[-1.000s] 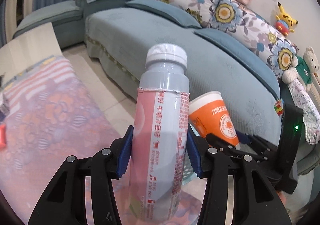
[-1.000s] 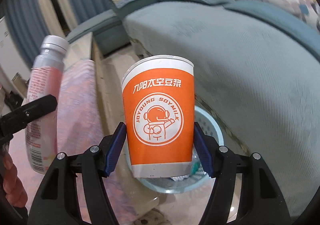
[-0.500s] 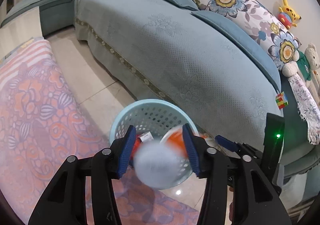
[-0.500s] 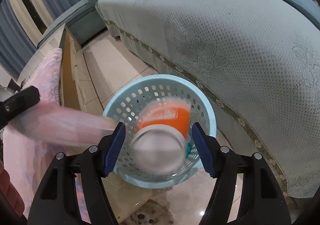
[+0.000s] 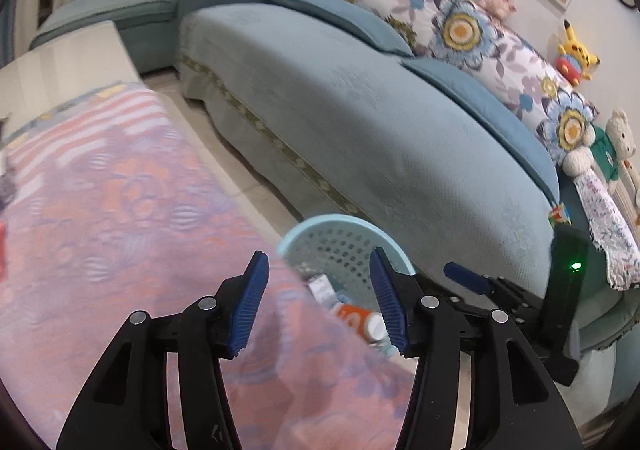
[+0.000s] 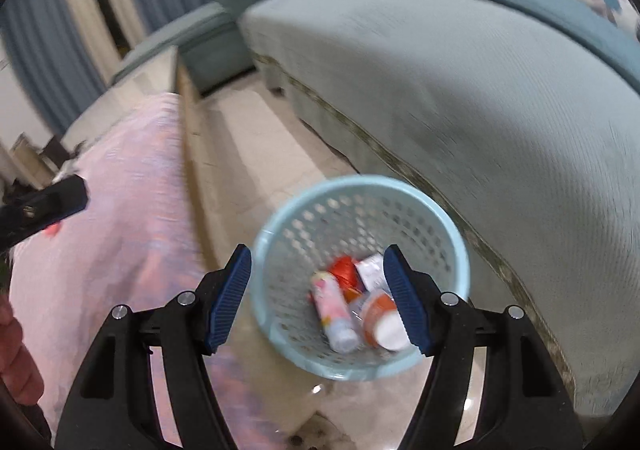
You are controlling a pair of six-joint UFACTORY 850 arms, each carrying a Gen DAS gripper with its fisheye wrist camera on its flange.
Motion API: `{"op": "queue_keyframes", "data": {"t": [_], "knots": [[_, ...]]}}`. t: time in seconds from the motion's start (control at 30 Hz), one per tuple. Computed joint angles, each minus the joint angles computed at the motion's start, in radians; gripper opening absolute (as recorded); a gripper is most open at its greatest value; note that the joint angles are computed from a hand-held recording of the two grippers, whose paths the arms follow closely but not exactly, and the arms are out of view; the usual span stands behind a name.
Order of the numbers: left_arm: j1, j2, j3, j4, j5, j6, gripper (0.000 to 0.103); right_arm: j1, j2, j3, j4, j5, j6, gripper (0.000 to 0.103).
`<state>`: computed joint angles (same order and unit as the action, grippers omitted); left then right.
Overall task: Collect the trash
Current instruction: 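Grasp the white milk carton with the left tool while the right tool grasps the pink packet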
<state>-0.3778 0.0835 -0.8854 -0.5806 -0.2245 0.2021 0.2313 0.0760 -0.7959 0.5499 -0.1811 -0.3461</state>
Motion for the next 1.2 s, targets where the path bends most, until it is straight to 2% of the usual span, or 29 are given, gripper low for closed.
{"op": "queue_keyframes", "data": {"t": [0.13, 0.2, 0.3, 0.37, 0.47, 0.53, 0.7, 0.8, 0.9, 1.0, 1.07, 1.2], "knots": [[0.062, 0.119, 0.076, 0.168, 0.019, -0.173, 0.052, 0.092, 0.024, -0.023, 0.033, 0.033, -0.057, 0.065], [0.106, 0.184, 0.115, 0.31, 0.024, -0.321, 0.057, 0.141, 0.017, -0.046, 0.027, 0.042, -0.058, 0.065], [0.19, 0.272, 0.167, 0.452, 0.016, -0.462, 0.06, 0.208, -0.017, -0.093, 0.227, 0.023, -0.257, 0.065], [0.25, 0.312, 0.19, 0.489, 0.004, -0.493, 0.06, 0.254, -0.063, -0.145, 0.36, -0.018, -0.384, 0.065], [0.349, 0.354, 0.216, 0.599, -0.023, -0.571, 0.055, 0.303, -0.125, -0.213, 0.461, -0.067, -0.461, 0.064], [0.408, 0.371, 0.229, 0.627, -0.03, -0.584, 0.055, 0.349, -0.172, -0.264, 0.451, -0.056, -0.448, 0.062], [0.583, 0.378, 0.265, 0.401, -0.029, -0.341, 0.055, 0.444, -0.27, -0.37, 0.277, -0.041, -0.304, 0.061], [0.665, 0.35, 0.275, 0.217, -0.026, -0.165, 0.055, 0.497, -0.35, -0.454, 0.156, -0.06, -0.196, 0.061], [0.74, 0.308, 0.27, 0.062, -0.036, 0.003, 0.055, 0.522, -0.427, -0.533, 0.122, -0.086, -0.141, 0.061], [0.767, 0.272, 0.247, 0.048, -0.039, 0.059, 0.055, 0.544, -0.515, -0.63, 0.024, -0.108, 0.002, 0.061], [0.778, 0.252, 0.232, 0.001, -0.038, 0.138, 0.055, 0.551, -0.564, -0.685, 0.008, -0.134, 0.038, 0.061], [0.818, 0.165, 0.167, -0.21, -0.101, 0.38, 0.055, 0.558, -0.669, -0.809, -0.101, -0.218, 0.225, 0.061]]}}
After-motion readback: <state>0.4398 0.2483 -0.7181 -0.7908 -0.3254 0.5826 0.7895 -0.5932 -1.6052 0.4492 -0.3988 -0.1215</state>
